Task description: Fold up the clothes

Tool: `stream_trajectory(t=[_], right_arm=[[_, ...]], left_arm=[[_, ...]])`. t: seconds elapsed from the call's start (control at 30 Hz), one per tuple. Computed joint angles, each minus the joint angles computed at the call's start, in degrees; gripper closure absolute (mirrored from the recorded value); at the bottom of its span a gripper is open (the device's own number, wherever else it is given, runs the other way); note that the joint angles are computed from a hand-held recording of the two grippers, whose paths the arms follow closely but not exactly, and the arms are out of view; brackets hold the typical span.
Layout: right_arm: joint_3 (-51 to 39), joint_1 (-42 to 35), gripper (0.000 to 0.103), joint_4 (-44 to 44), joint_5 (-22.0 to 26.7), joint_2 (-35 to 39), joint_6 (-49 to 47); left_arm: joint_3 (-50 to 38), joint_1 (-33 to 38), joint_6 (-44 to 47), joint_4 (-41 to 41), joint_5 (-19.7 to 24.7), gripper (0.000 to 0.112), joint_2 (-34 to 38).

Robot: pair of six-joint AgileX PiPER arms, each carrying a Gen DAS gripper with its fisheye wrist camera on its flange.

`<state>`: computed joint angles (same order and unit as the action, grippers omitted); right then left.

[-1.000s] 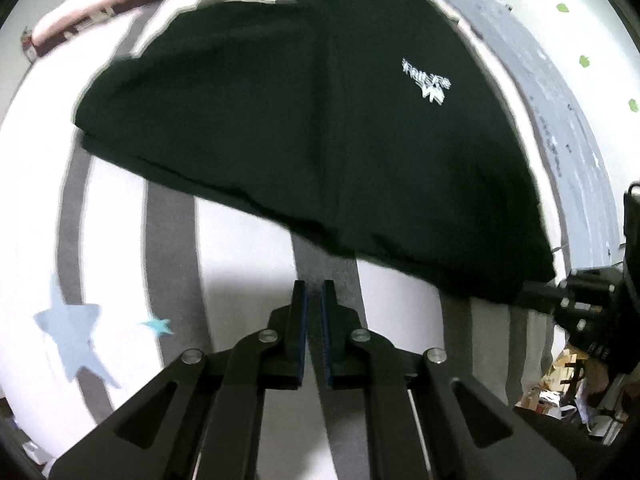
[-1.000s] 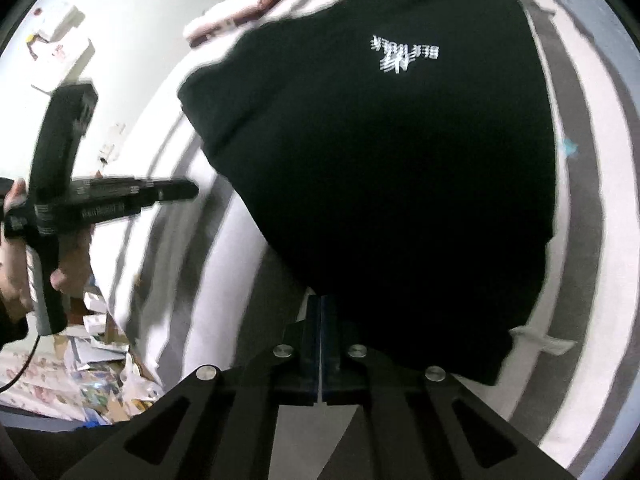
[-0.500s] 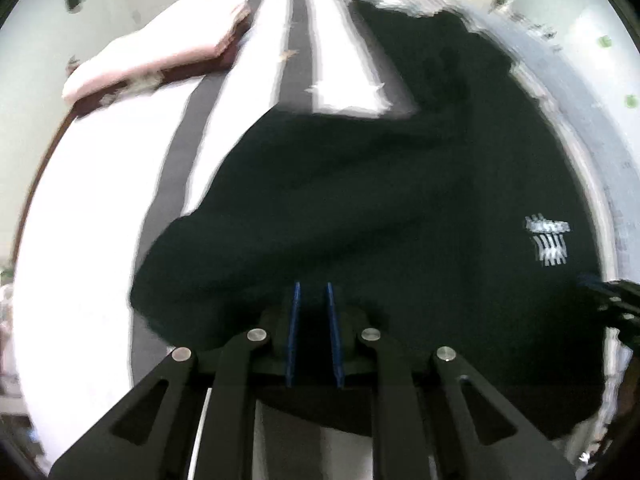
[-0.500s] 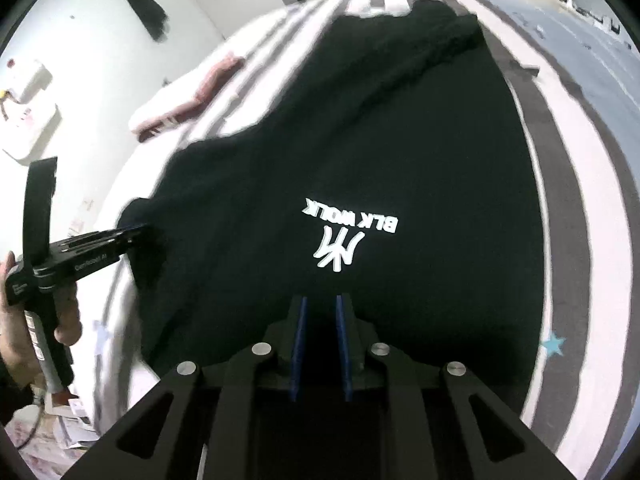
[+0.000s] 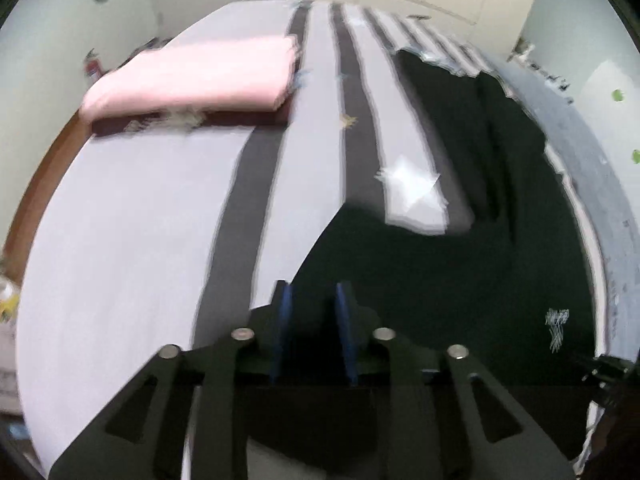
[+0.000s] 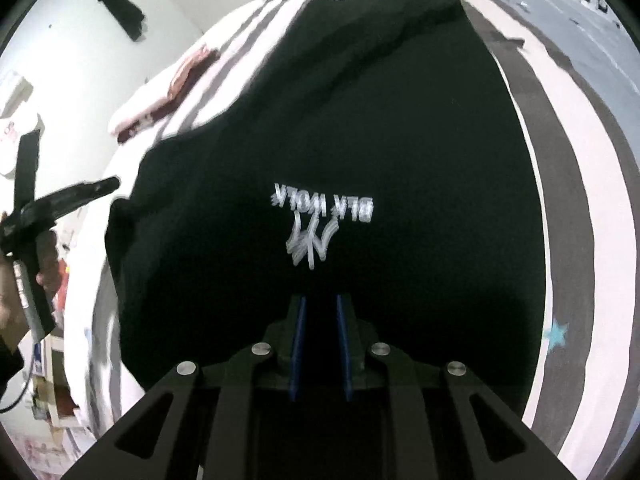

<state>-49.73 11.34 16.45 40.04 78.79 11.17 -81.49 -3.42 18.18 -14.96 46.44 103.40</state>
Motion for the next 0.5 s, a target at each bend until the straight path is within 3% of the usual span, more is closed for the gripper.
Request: stream_trajectory(t=[0.17, 0.4, 0.43, 0.5], right_arm=[[-4.8, -1.1, 0.088, -1.7, -1.6, 4.1, 0.5], [-6.0, -3.0, 0.088, -0.8, -3.6, 8.3, -0.8], [-5.9, -2.9, 0.087, -0.7, -3.8, 8.6, -0.8], [-5.6, -2.7, 0.087, -0.5, -4.3, 8.8, -1.0]], left_arm=[[-9.7, -3.9, 1.9, 2.1, 1.7, 0.077, 8.6], [-13.9, -4.6, 6.0, 2.7, 4.2, 0.078, 13.5], [-14.5, -4.4, 6.2, 2.4, 4.9, 0.08, 14.0], [-15.1, -4.1, 6.4, 2.4, 5.6, 0.096, 14.6]])
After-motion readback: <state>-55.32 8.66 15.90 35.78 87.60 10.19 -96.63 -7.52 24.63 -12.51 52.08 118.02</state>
